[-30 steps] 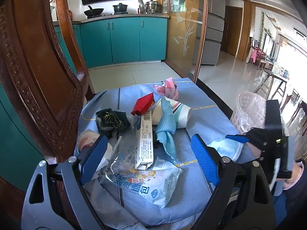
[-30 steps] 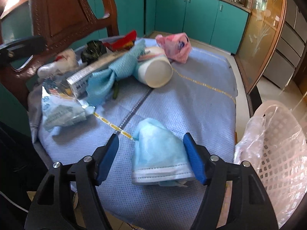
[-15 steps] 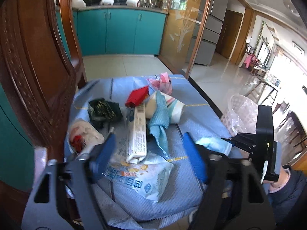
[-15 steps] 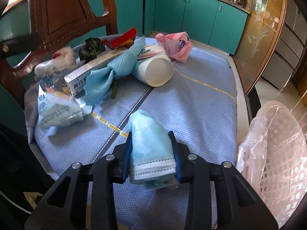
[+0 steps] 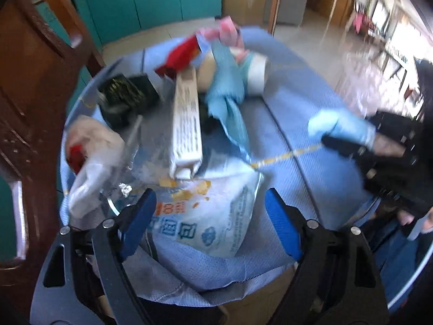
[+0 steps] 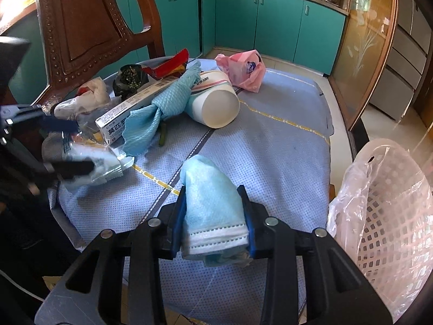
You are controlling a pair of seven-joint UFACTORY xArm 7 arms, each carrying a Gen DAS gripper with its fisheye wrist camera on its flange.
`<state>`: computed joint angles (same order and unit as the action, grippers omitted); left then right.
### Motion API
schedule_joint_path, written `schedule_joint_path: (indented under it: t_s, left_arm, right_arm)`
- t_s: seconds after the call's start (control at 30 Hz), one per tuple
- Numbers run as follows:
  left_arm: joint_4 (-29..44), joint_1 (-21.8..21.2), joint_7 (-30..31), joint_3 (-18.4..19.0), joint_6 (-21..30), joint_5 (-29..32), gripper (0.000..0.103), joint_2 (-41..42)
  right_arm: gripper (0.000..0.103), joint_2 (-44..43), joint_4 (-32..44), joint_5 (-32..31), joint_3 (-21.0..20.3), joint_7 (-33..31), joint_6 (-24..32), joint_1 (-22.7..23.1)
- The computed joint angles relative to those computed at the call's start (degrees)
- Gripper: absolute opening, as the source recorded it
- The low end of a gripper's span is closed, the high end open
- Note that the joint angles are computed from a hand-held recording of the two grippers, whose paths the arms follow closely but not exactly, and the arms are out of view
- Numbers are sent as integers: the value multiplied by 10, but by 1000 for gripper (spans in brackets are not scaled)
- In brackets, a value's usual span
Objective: Collect trash
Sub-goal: 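Grasp the clear plastic bag with the left tool while the right tool holds the mask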
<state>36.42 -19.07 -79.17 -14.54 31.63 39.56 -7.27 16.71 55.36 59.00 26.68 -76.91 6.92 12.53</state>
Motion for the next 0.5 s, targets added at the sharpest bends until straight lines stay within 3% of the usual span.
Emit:
schedule_joint_path:
  t_s: [0.1,0.13,0.2,0.3,0.37,0.5]
  left_arm:
    - [5,-6,17,1,4,-13,80,11]
    - [3,-7,20,2,-1,-14,66,11]
    - [-8,-10,45,8,-29,-33,49,4]
    - [-16,-9,59,3,-37,-35,36,-5]
    - [-24,-6,58,-1,-40,-33,21,-16]
    - [-51,8,42,-12,-70,-20,15,-54]
  right_arm:
    - [36,-2,0,7,3,-7,4,-4]
    - [36,-2,0,10,3,-10,4,-4]
    - [36,-3,0,13,1,-14,4,-2]
    - [36,-5,-1,18,-2,-19,5,0]
    - [36,-5,-1,21,-5,-19,4,3]
    - [36,-6,0,22,-9,-17,4,7]
